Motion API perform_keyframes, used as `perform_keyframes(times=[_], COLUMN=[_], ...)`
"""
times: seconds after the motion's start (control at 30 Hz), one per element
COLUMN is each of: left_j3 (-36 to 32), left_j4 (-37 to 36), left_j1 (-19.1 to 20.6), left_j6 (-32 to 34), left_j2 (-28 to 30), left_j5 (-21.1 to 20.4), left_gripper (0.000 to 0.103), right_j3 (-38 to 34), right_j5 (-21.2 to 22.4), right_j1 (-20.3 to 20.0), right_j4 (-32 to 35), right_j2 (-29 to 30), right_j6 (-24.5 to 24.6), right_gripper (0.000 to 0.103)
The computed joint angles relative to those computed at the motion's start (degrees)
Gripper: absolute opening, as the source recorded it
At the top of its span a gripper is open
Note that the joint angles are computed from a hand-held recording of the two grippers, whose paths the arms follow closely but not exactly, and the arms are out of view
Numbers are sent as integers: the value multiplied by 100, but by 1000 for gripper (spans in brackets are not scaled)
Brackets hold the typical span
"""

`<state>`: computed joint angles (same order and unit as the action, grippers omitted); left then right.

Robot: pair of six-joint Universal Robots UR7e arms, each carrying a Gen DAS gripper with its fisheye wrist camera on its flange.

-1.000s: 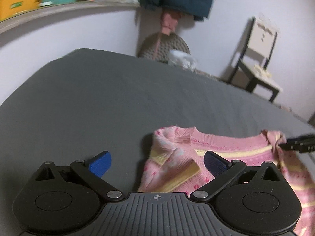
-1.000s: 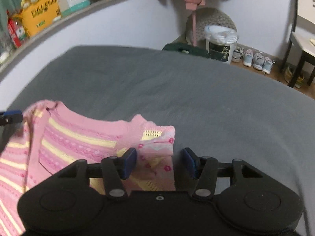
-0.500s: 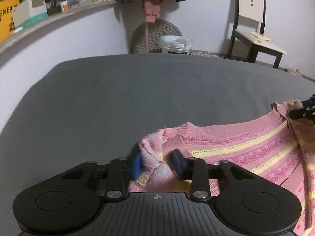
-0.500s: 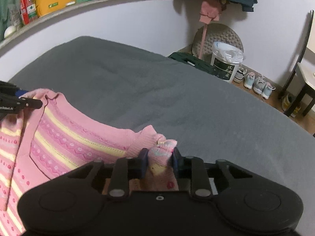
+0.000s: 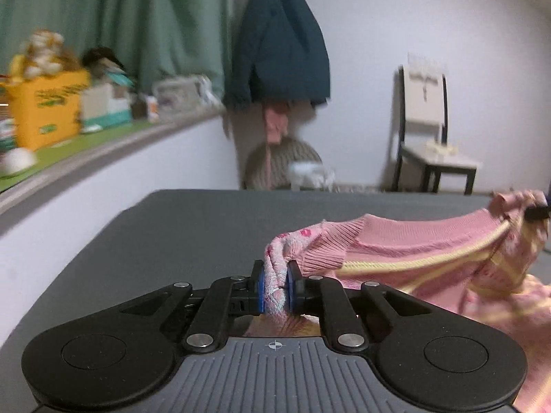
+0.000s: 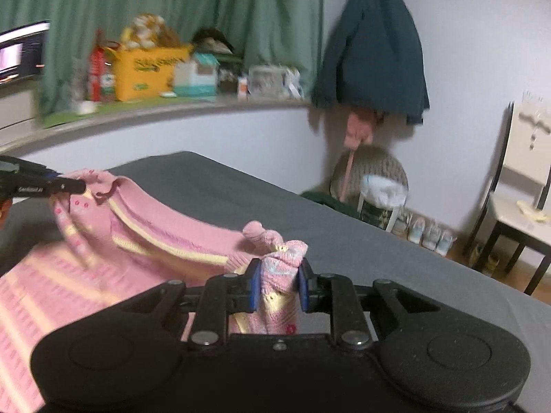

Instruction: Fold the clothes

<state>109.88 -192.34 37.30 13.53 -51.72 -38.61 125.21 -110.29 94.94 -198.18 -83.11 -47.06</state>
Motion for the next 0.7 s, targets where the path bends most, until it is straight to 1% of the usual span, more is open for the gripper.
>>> perform_keyframes(times=[0.07,0.1,0.13,0.17,0.23,0.27,0.3,0.33,0.37,0.4,0.43,0.47,0.5,0.53,0.6,0.63,0.7], left_j3=[757,1117,1432,1734,2151,2246,2236,2213,2181,2157,2148,2155,2196,2236,2298,2326,2360], left_j4=[-514,-509,-265,59,1178,1777,2377,2958,3492,3835,3973,4019,3862,3685,3360,3158,2844], left_j1=[-363,-539,-666,-804,-1006,-1070,-1114,-1156,-1193,-1235,-1304,-1379,-1461,-1526,-1594,-1625,-1653], left_j6=[-60,-194,-464,-778,-1338,-1514,-1639,-1749,-1839,-1858,-1809,-1660,-1300,-855,273,873,2073], left_j2=[-267,-434,-642,-872,-1408,-1634,-1782,-1914,-2033,-2107,-2112,-2104,-2067,-2021,-1912,-1848,-1667], left_j5=[310,455,467,473,352,280,271,253,245,289,381,518,736,893,980,1010,1011], left_gripper=[13,13,13,13,13,13,13,17,23,37,57,69,87,92,92,92,92], right_j3=[717,996,1260,1485,1746,1870,1962,1980,1999,2010,2027,2037,2033,2046,2062,2105,2157], right_j5=[45,14,-89,-209,-521,-685,-879,-1143,-1422,-1652,-1779,-1890,-1980,-2028,-2092,-2086,-1957], right_j1=[9,21,50,84,167,214,276,368,465,554,613,681,748,788,849,868,817], right_j4=[-433,-490,-473,-431,-220,-116,-25,-28,-222,-499,-865,-1306,-1672,-2007,-2497,-2735,-3235], right_j2=[-378,-533,-677,-796,-901,-943,-946,-839,-656,-455,-267,-43,162,331,637,783,1099], right_j6=[-405,-568,-703,-833,-1076,-1186,-1300,-1470,-1731,-2054,-2477,-2959,-3374,-3865,-4876,-5305,-6182], right_gripper=[21,21,22,22,23,24,28,30,35,41,45,47,52,55,55,55,55])
